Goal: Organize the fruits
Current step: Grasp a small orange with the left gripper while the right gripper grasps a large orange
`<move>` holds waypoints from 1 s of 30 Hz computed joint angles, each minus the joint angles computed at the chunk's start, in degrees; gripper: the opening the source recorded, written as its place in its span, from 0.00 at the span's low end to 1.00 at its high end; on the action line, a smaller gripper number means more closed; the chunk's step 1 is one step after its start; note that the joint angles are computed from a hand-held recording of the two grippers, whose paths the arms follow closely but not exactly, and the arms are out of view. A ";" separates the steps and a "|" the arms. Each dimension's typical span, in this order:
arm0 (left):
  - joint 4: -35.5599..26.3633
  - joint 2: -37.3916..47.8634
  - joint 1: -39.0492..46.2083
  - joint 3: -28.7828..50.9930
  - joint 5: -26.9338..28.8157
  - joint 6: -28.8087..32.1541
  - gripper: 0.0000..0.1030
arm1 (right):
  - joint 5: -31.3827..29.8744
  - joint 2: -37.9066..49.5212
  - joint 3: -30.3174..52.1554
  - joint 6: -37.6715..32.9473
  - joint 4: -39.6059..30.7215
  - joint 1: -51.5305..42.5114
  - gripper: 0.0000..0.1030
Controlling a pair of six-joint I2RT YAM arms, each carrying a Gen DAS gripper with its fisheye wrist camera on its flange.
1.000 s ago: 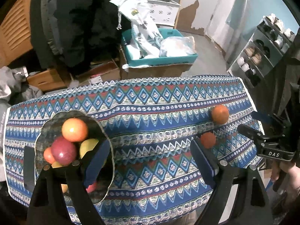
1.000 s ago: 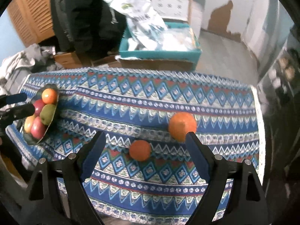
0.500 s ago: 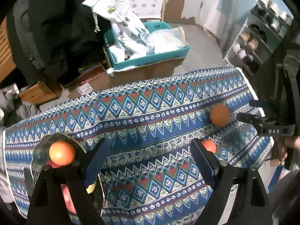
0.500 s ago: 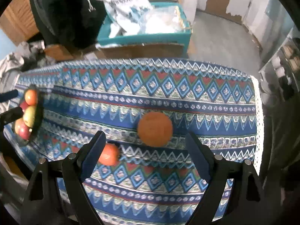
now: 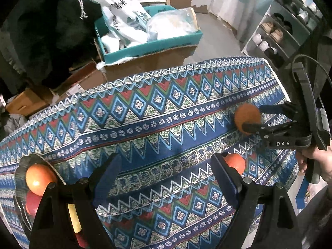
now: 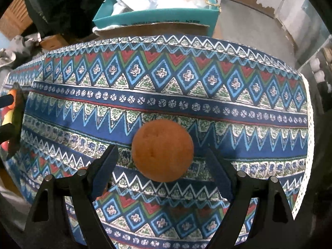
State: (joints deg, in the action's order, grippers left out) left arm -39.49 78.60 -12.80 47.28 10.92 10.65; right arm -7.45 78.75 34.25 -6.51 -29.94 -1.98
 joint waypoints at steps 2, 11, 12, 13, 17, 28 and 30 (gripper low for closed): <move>0.68 0.97 -0.61 -0.08 0.14 -0.52 0.86 | -0.02 1.46 0.28 0.11 1.27 0.76 0.82; 3.12 2.99 -3.96 -1.07 0.29 -2.73 0.86 | 3.28 5.09 1.49 0.66 3.63 2.77 0.66; 3.19 3.01 -4.42 -1.16 0.34 -2.96 0.86 | 2.78 4.97 1.51 0.42 3.47 2.20 0.65; 3.37 2.89 -5.04 -1.38 0.43 -3.26 0.86 | 2.47 4.77 1.40 0.04 3.39 1.65 0.64; 3.73 2.14 -8.26 -2.46 0.71 -4.93 0.86 | 1.12 2.29 0.09 0.00 2.23 -0.39 0.64; 7.68 5.36 -18.53 -4.85 1.04 -11.77 0.86 | -4.70 -15.77 -4.81 -3.54 -9.76 -10.92 0.64; 8.61 6.16 -19.67 -5.32 0.89 -12.49 0.86 | -5.86 -18.74 -5.34 -5.22 -12.73 -13.58 0.64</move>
State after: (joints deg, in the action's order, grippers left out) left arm -30.88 84.77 -32.47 41.96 11.81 -1.84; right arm -13.31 60.01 28.91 -11.73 -42.67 -15.56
